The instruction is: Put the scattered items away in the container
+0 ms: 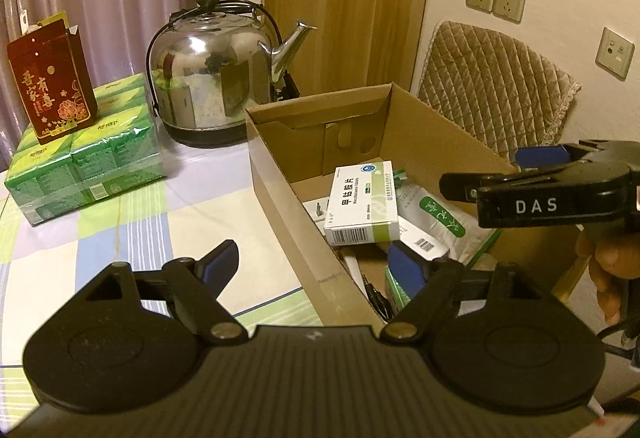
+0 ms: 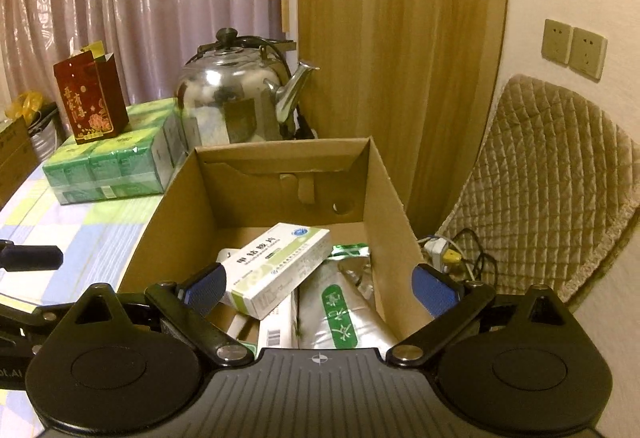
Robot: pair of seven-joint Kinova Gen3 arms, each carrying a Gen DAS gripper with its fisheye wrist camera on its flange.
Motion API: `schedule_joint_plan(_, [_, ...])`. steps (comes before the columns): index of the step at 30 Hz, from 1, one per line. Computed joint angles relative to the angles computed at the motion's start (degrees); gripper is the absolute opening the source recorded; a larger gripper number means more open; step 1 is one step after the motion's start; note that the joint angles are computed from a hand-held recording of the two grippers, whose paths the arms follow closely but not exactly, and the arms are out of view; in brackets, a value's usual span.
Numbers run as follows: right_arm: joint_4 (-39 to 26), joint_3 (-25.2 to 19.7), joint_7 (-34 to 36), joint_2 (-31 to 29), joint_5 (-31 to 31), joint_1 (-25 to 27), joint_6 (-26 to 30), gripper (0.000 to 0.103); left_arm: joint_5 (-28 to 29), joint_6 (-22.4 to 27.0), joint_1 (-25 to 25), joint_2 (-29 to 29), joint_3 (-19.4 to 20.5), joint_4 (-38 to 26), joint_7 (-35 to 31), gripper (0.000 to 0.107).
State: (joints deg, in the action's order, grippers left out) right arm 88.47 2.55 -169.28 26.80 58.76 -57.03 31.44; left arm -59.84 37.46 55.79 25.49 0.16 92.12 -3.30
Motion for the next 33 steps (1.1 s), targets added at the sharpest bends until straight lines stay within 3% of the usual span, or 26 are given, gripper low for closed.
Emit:
schedule_joint_plan(4, [1.19, -0.2, -1.19, -1.47, 0.61, -0.56, 0.71, 0.097, -0.47, 1.87, 0.97, -0.53, 0.27, -0.04, 0.47, 0.084])
schedule_joint_plan(14, [5.72, -5.01, -3.76, -7.07, 1.67, -0.46, 4.44, 0.101, -1.29, 7.99, 3.04, -2.04, 3.18, -0.12, 2.39, 0.102])
schedule_joint_plan(20, [7.91, -9.21, -5.02, -10.42, 1.41, -0.12, 8.41, 0.101, -1.77, 11.43, 4.77, -3.26, 5.13, 0.71, 5.3, 0.102])
schedule_joint_plan(26, [10.69, -13.31, -7.38, -14.03, 0.69, -1.02, 13.44, 0.101, -4.05, 16.85, 7.68, -4.6, 7.41, 2.88, 12.25, 0.102])
schedule_joint_plan(33, [13.5, -18.61, -10.75, -17.84, -0.07, -2.42, 19.93, 0.101, -0.54, 22.28, 9.31, -6.39, 11.61, 2.85, 14.71, 0.102])
